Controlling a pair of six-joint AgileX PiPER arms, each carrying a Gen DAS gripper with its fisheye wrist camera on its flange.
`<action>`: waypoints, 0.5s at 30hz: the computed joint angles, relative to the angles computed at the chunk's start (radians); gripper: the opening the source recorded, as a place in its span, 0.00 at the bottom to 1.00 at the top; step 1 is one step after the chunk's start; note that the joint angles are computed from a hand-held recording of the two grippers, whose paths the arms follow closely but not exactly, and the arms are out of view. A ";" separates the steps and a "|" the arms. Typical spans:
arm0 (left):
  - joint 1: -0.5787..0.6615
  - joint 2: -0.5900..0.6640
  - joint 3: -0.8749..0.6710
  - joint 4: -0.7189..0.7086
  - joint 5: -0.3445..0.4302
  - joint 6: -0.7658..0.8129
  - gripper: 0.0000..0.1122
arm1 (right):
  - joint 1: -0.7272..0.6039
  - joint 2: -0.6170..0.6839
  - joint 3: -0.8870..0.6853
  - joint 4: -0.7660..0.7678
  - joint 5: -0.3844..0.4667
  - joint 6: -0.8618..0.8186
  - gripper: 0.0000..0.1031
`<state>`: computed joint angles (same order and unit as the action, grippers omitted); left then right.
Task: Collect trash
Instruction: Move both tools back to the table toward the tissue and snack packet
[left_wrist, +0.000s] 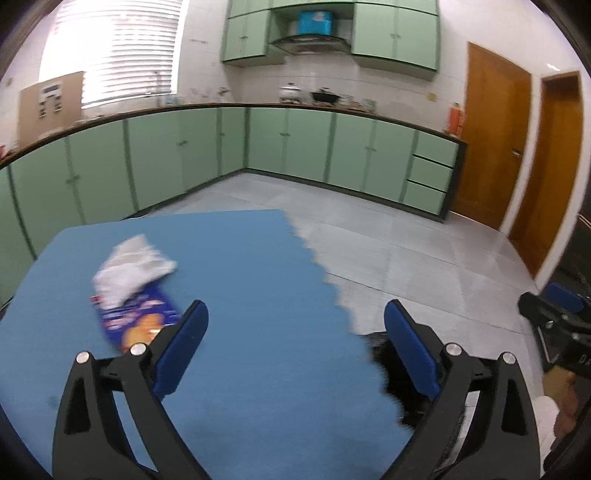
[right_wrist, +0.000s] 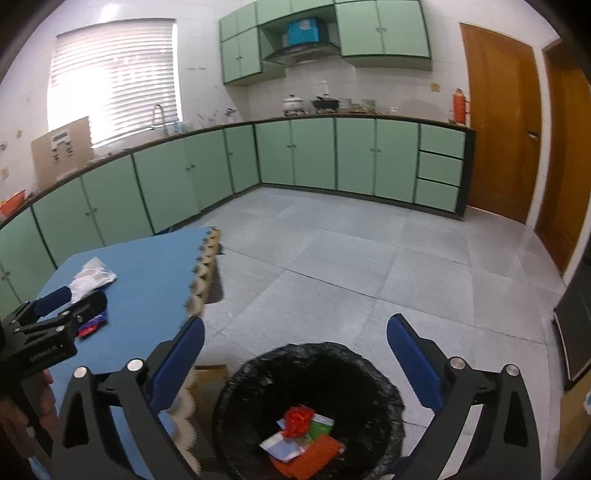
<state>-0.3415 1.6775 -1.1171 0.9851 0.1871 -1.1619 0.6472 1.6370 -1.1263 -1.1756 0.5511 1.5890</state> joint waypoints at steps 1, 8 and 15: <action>0.021 -0.020 0.023 0.038 0.003 -0.033 0.84 | 0.008 0.011 -0.018 0.009 0.000 -0.012 0.94; 0.165 -0.122 0.118 0.055 0.004 -0.019 0.85 | 0.089 0.147 -0.203 0.087 -0.024 -0.110 0.94; 0.333 -0.169 0.168 -0.103 -0.035 0.167 0.85 | 0.156 0.326 -0.447 0.201 -0.044 -0.250 0.94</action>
